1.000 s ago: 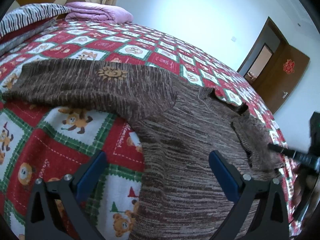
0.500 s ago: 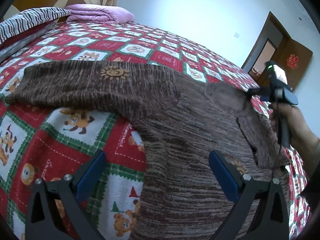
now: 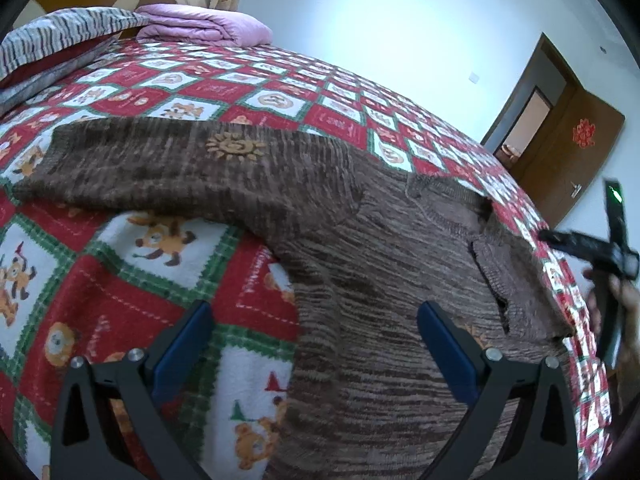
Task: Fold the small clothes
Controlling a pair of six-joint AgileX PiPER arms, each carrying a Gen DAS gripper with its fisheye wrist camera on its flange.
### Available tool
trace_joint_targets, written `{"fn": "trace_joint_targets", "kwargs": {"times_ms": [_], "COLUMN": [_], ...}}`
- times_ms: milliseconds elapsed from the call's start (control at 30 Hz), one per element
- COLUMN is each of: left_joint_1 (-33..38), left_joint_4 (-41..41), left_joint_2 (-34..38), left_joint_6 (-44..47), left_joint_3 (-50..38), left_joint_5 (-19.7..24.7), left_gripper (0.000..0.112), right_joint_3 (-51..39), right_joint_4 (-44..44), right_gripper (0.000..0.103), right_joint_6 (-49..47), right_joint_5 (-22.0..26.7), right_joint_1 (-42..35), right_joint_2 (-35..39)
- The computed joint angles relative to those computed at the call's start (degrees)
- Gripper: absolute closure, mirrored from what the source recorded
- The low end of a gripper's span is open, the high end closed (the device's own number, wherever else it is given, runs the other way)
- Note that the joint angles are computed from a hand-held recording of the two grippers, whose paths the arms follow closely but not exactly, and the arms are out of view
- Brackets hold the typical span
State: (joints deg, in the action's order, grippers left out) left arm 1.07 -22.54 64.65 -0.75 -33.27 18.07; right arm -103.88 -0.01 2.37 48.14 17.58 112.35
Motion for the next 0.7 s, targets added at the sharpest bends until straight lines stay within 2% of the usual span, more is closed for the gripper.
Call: {"fn": "trace_joint_targets", "kwargs": {"times_ms": [67, 133, 267, 300, 333, 367, 433, 533, 633, 700], "left_joint_1": [2.7, 6.6, 13.2, 13.7, 15.7, 18.0, 22.5, 30.8, 35.1, 35.2], "left_joint_4": [1.9, 0.4, 15.3, 19.3, 22.2, 22.8, 20.5, 8.8, 1.5, 0.7], "left_joint_2": [-2.7, -5.5, -8.2, -8.0, -8.0, -8.1, -8.2, -5.8, -1.9, 0.0], "left_joint_6": [-0.9, 3.1, -2.0, -4.6, -5.0, -3.4, 1.7, 15.5, 20.5, 19.6], "left_joint_3": [0.7, 2.0, 2.5, 2.3, 2.0, 1.9, 1.6, 0.0, -1.4, -1.3], "left_joint_5": [1.7, 3.0, 4.8, 5.2, 5.9, 6.3, 6.5, 8.0, 10.4, 10.5], "left_gripper": [0.009, 0.009, 0.009, 0.009, 0.009, 0.009, 0.009, 0.009, 0.009, 0.009], "right_joint_3": [9.7, 18.5, 34.9, 39.5, 44.1, 47.1, 47.8, 47.8, 41.8, 37.2], "right_joint_4": [3.0, 6.8, 10.0, 9.9, 8.5, 4.8, -0.9, 2.4, -0.5, -3.7], "right_gripper": [0.03, 0.03, 0.03, 0.03, 0.03, 0.03, 0.03, 0.03, 0.03, 0.03], "right_joint_6": [-1.4, -4.7, -8.3, -9.0, -9.0, -6.7, 0.2, 1.8, 5.7, 6.8], "right_joint_5": [-5.5, -8.8, -12.9, -15.7, -20.3, -22.6, -21.8, -22.8, -18.7, -17.3], "right_joint_1": [-1.4, -2.4, -4.0, -4.1, -3.5, -2.6, -1.5, -1.1, 3.6, 8.4], "right_joint_2": [-6.7, -12.0, -17.9, -19.3, -22.0, -24.7, -26.5, -29.2, -25.3, -20.8]}}
